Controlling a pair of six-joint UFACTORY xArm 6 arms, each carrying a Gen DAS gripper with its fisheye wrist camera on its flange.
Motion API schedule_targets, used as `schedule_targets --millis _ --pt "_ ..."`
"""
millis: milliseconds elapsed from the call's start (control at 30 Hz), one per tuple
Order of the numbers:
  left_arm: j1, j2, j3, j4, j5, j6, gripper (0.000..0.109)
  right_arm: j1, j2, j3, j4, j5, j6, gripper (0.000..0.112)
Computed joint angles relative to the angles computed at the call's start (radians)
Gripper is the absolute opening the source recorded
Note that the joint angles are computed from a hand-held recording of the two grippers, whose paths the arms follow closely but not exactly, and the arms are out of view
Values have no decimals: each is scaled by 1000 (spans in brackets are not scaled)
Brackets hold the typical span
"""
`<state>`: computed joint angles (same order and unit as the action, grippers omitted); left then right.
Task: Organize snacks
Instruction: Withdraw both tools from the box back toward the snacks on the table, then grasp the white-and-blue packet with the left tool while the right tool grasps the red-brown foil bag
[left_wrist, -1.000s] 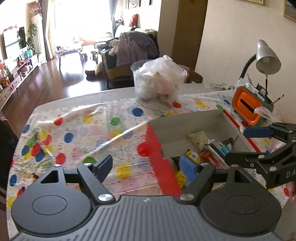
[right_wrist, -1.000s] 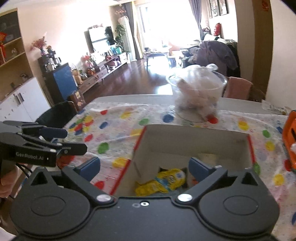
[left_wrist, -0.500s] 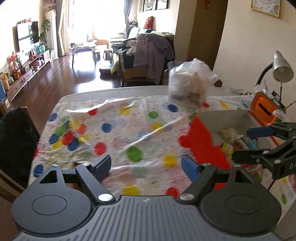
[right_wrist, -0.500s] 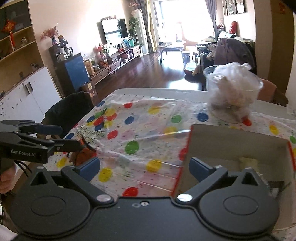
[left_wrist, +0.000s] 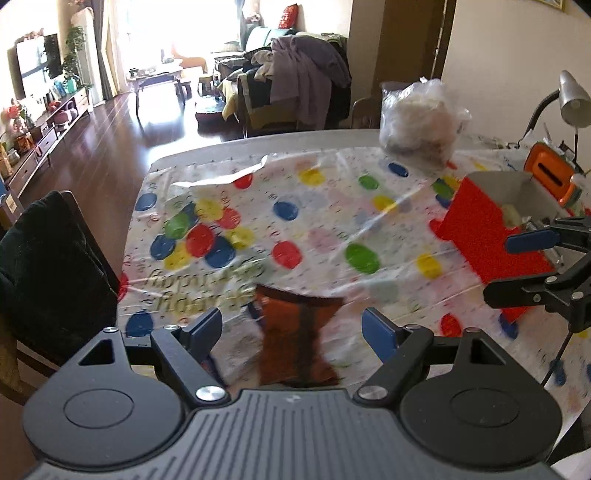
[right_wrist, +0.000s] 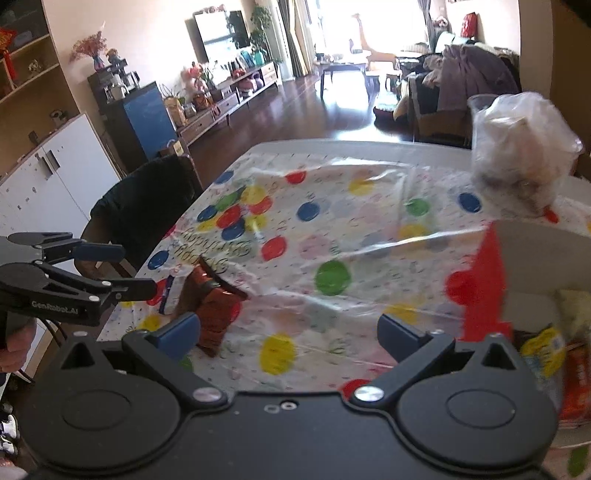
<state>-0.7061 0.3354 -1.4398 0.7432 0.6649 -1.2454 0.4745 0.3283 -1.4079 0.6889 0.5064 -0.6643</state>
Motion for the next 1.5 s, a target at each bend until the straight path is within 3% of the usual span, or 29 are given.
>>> schedule_targets --millis 133,467,900,1133,1333,1400,1500 --pt "38 -36 82 1 -31 61 83 60 69 -63 -140 -12 157 103" --pt "115 -94 228 5 -99 161 83 157 284 -310 -464 73 569 103" --pt "171 -78 275 -61 -188 386 83 201 545 -693 -625 301 936 100" --pt "180 -6 209 -198 -214 637 83 202 589 -755 -619 351 954 94" --pt "177 60 131 -329 -217 857 83 196 584 -747 -589 371 917 69" --pt "173 85 99 -383 -207 938 83 189 577 -737 -572 371 899 54" --pt "169 121 55 -450 -186 1033 83 176 554 -697 -534 354 851 50"
